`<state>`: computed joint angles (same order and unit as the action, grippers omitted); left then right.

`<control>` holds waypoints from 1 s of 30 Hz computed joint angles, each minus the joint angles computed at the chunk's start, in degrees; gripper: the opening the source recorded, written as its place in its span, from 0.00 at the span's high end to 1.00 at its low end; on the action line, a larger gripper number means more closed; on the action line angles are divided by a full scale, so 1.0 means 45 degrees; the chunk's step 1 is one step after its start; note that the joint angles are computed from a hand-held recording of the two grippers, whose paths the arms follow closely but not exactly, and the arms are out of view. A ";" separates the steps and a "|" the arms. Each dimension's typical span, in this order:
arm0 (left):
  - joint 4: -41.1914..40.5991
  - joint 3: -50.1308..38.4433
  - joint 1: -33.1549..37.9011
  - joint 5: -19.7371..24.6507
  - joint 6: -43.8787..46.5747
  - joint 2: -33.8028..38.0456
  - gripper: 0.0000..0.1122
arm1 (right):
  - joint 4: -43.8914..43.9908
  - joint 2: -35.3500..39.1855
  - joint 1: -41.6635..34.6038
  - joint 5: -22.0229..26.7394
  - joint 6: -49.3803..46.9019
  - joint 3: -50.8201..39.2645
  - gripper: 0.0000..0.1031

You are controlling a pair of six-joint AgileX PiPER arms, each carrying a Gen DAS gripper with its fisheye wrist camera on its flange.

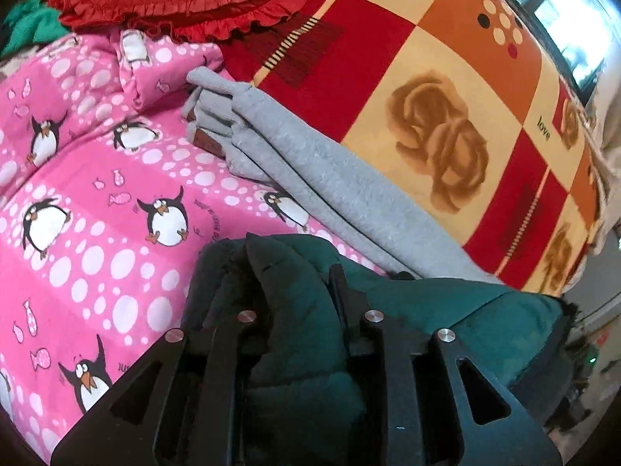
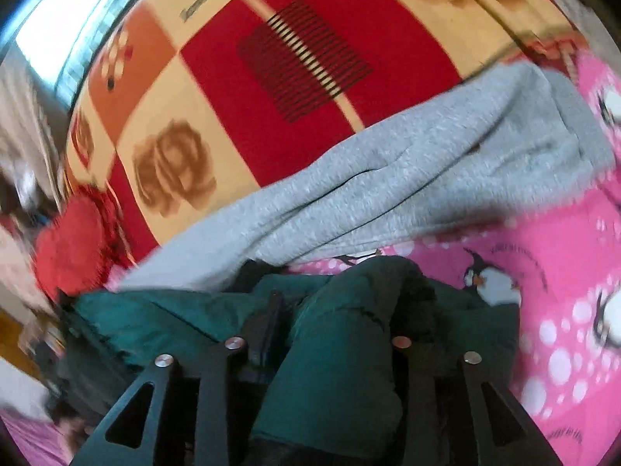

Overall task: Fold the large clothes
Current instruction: 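Fold the held hem up toward the collar with both grippers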

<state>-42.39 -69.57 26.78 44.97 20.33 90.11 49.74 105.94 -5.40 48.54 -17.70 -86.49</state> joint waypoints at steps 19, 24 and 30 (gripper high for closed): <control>-0.5852 -0.0015 0.2411 0.2498 0.3722 -0.0782 0.34 | 0.2657 -0.1486 -0.0413 -0.0211 -0.2402 0.0837 0.17; -0.1933 -0.0441 0.0346 -0.0224 0.2078 -0.1115 0.34 | -0.2203 -0.0835 0.1307 -0.1028 -0.0604 -0.1263 0.17; 0.4052 -0.1665 -0.1835 -0.0845 -0.1514 0.0637 0.34 | -0.7109 0.2068 0.2662 0.1709 0.2398 -0.4795 0.12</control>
<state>-24.16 -77.06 18.52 41.17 13.52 92.97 17.74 115.24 6.58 56.23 -6.91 -108.07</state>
